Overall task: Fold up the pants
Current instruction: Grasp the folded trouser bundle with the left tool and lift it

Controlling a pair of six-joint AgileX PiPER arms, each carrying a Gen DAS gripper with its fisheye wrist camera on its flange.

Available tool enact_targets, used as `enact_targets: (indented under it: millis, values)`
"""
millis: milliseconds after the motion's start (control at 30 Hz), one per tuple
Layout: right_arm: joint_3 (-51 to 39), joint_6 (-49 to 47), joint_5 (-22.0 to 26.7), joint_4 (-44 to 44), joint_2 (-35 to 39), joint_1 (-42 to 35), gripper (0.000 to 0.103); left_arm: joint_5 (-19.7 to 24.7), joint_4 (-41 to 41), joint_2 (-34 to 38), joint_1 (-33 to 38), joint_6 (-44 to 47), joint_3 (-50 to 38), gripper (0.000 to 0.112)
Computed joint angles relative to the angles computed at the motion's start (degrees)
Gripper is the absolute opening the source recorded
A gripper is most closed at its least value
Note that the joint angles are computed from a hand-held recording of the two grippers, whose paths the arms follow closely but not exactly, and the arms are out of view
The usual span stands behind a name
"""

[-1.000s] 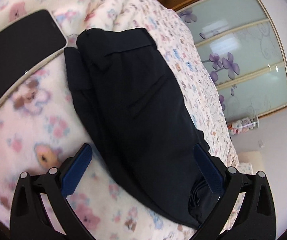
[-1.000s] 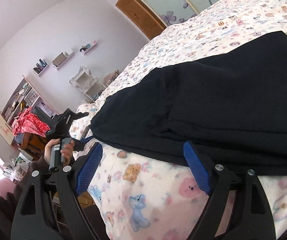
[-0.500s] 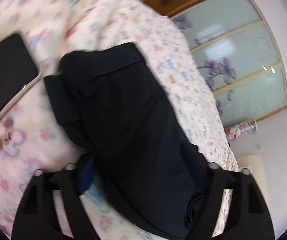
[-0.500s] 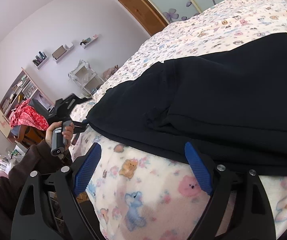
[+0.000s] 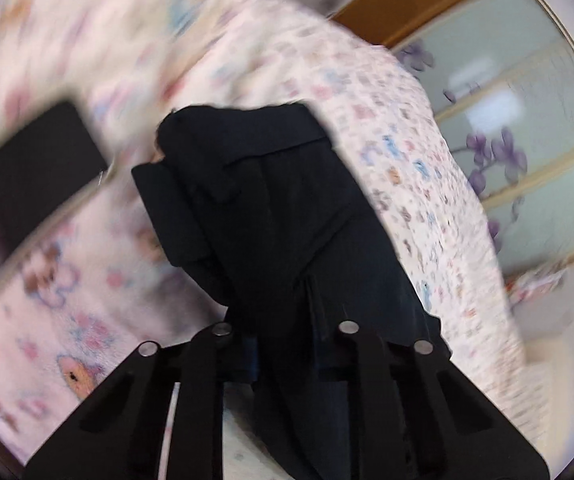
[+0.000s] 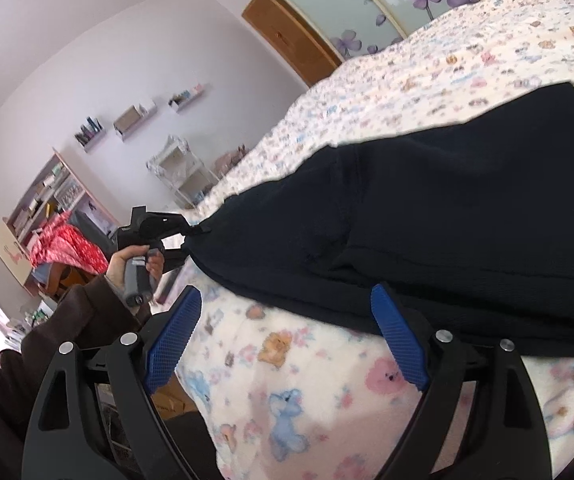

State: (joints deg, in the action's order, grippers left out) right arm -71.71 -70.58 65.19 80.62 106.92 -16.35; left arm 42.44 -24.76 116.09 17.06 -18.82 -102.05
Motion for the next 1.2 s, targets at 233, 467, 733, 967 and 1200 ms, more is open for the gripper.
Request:
enact_targets:
  millis: [233, 467, 733, 967, 1200]
  values:
    - [2.6, 0.1, -2.9, 7.5, -1.8, -4.9, 0.094, 7.3, 30.5, 0.8, -16.7, -8.1, -17.9, 0.014]
    - [3.4, 4.3, -5.7, 13.1, -0.9, -10.0, 0.094, 6.4, 49.1, 3.1, -38.6, -2.7, -24.0, 0.014]
    - [1.1, 14.9, -5.2, 15.4, 4.5, -15.4, 0.096, 2.2, 39.7, 5.6, -51.8, 10.5, -15.6, 0.013]
    - [-3.6, 17.8, -0.5, 13.1, 8.7, -15.3, 0.096, -5.0, 47.8, 3.2, -55.1, 1.2, -4.4, 0.013]
    - [-6.9, 22.7, 2.8, 10.7, 11.3, -15.5, 0.096, -11.8, 50.1, -2.0, -56.5, -0.1, 4.6, 0.014]
